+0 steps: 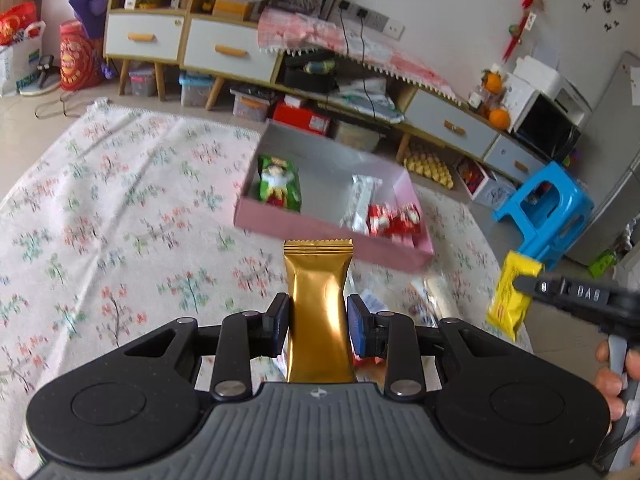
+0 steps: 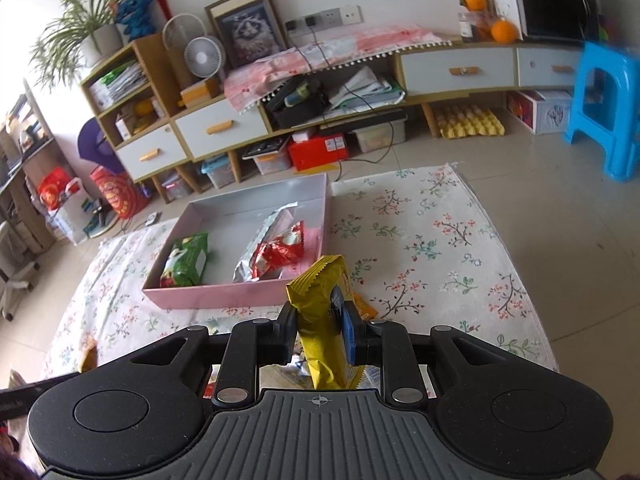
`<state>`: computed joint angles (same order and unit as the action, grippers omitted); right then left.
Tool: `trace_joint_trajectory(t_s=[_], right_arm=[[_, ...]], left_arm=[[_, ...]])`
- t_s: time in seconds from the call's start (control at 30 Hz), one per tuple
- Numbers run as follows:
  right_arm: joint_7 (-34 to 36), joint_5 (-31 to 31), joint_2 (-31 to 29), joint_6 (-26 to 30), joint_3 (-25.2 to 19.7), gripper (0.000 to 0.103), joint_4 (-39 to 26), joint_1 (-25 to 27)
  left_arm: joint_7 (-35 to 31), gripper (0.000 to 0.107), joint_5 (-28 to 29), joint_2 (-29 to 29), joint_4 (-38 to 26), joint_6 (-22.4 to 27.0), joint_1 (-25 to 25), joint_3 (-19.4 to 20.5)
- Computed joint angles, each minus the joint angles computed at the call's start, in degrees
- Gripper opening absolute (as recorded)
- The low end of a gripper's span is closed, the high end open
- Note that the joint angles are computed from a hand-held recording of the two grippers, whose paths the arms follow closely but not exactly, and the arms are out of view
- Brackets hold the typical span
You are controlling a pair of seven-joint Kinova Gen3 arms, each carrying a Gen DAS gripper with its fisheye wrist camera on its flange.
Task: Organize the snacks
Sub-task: 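Carry the gold and yellow packs over the pink box with both tools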
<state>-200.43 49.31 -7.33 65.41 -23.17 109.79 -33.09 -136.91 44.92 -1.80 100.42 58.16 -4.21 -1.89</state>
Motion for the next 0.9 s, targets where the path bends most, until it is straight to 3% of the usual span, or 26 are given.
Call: trace_joint_trajectory(t_s=[0.17,0.37,0.53,0.7,0.9], right_arm=[[-0.51,0.45,0.78,-1.44,1.11,0.022,-0.47,0.59],[0.73,1.18,2.73,-2.72,3.39,0.022,-2.07,2.02],[3.37,-0.30,4.08,-7.25,7.23,0.022,-2.36,4.48],[9.28,-1.68,7.90,-7.84,9.52,0.022,-4.17,4.97],[6.62,4.09,7.29,-15.21,11.12,0.022,-2.25,5.38]], left_arm=[[1.79,0.028,1.50,2.21,-2.36,-1.60,0.16,0.76],[6.11,0.028,-2.54,5.10,-5.42,-9.54,3.27,4.40],[9.08,0.028,-4.95,10.27,-10.43,-9.81,5.13,7.25],[7.74,0.028,-5.71,13.80,-11.73,-13.64,5.83,9.72],[4.11,0.028,-3.92,16.18,-12.55,-15.24,4.21,11.91]])
